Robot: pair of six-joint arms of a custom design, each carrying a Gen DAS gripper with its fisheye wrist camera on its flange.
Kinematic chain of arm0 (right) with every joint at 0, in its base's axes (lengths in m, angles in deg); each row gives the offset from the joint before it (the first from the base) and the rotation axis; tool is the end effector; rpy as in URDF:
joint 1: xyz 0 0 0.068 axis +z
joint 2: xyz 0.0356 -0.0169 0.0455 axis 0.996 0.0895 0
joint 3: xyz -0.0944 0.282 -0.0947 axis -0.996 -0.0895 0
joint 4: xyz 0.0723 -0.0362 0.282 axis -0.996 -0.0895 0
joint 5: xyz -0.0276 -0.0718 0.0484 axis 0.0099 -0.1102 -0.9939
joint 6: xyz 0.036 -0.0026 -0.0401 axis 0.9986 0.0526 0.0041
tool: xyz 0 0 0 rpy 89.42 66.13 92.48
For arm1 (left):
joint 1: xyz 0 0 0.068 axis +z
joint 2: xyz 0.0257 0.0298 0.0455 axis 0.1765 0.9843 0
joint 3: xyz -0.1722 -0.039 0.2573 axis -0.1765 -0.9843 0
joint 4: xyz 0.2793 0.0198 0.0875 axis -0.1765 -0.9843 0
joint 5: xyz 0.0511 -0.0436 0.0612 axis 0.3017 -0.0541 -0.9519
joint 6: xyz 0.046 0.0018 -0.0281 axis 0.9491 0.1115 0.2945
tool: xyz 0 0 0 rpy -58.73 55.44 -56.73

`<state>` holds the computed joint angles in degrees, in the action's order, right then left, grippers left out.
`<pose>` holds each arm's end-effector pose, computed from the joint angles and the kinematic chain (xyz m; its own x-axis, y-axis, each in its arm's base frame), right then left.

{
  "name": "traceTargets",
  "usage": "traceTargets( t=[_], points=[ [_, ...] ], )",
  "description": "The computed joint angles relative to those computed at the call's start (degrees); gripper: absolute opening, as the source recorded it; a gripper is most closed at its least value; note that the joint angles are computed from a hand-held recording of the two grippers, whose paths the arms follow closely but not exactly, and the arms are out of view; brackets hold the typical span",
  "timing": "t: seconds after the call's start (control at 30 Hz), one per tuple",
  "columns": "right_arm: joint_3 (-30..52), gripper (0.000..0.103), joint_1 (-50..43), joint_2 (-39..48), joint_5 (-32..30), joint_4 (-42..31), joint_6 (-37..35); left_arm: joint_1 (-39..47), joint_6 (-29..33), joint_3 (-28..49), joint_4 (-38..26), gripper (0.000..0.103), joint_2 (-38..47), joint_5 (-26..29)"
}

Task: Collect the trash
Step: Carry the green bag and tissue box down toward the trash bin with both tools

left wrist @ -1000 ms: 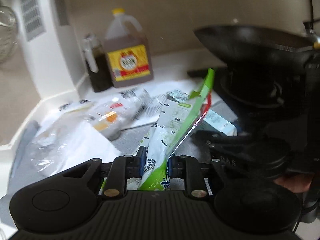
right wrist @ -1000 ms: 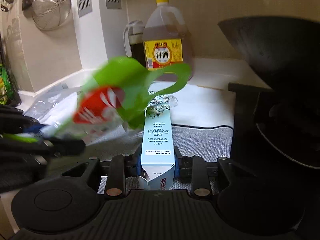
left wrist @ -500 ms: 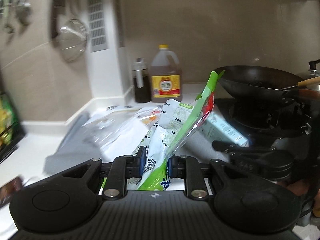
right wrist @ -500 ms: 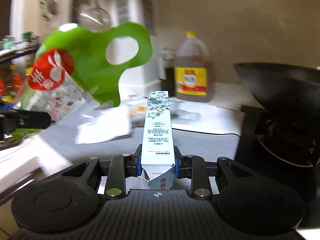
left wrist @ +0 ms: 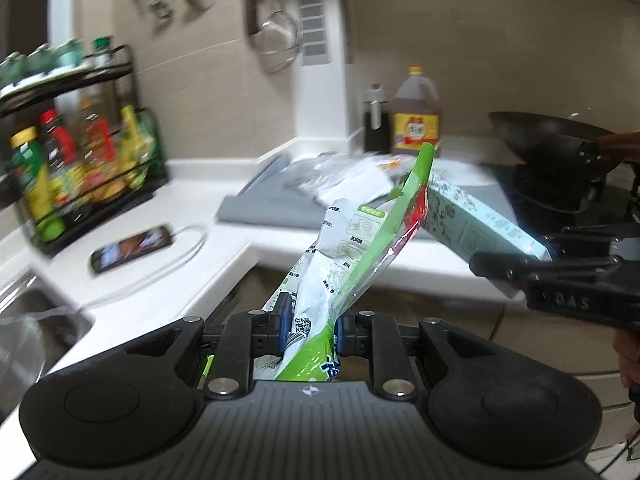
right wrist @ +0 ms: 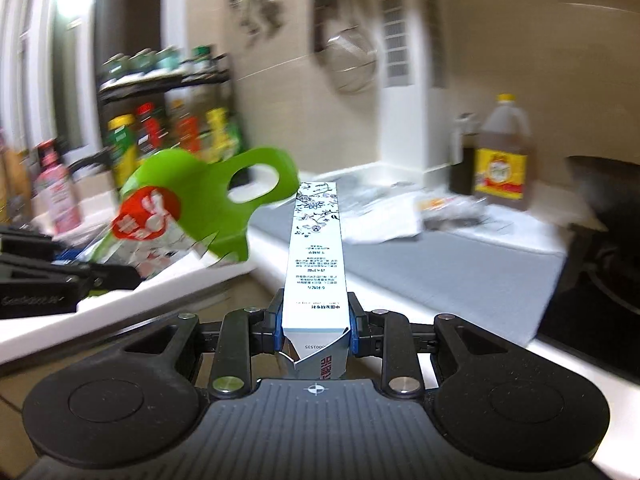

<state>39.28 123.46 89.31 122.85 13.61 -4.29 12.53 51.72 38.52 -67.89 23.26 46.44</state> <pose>0.2117 0.1428 0.4985 -0.4061 0.1342 -0.9039 0.0604 0.9909 0.1200 0.2975 -0.0057 0.5102 -0.3427 0.3690 -0.8639 0.5925 0.7986 0.1061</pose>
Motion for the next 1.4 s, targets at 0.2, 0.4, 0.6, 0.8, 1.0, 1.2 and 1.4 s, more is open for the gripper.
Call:
traceTargets(
  t=[0.2, 0.4, 0.6, 0.8, 1.0, 1.2, 1.4],
  points=[
    [1.33, 0.030, 10.03, 3.48, 1.92, -5.24, 6.70, 8.22, 2.73, -8.13, -1.77, 0.023, -6.04, 2.57],
    [1.09, 0.030, 14.81, 6.35, 1.31, -9.47, 12.53, 14.10, 5.09, -12.17, -4.45, 0.023, -8.16, 4.61],
    [1.62, 0.030, 17.90, 7.73, 1.86, -12.93, 16.25, 16.60, 7.16, -14.07, -5.80, 0.023, -9.43, 6.48],
    [3.09, 0.030, 19.19, 8.32, 3.41, -14.73, 16.66, 17.30, 7.68, -13.74, -6.61, 0.023, -9.76, 7.97],
    [3.33, 0.030, 19.66, 8.49, 3.84, -14.95, 16.41, 17.42, 7.64, -13.64, -6.53, 0.023, -9.95, 8.39],
    [2.86, 0.030, 19.38, 8.18, 3.34, -14.50, 15.69, 17.52, 7.74, -13.59, -6.67, 0.023, -9.81, 8.42],
    [3.10, 0.030, 18.87, 8.57, 2.58, -14.61, 15.83, 17.03, 7.40, -13.60, -6.60, 0.023, -9.67, 7.90]
  ],
)
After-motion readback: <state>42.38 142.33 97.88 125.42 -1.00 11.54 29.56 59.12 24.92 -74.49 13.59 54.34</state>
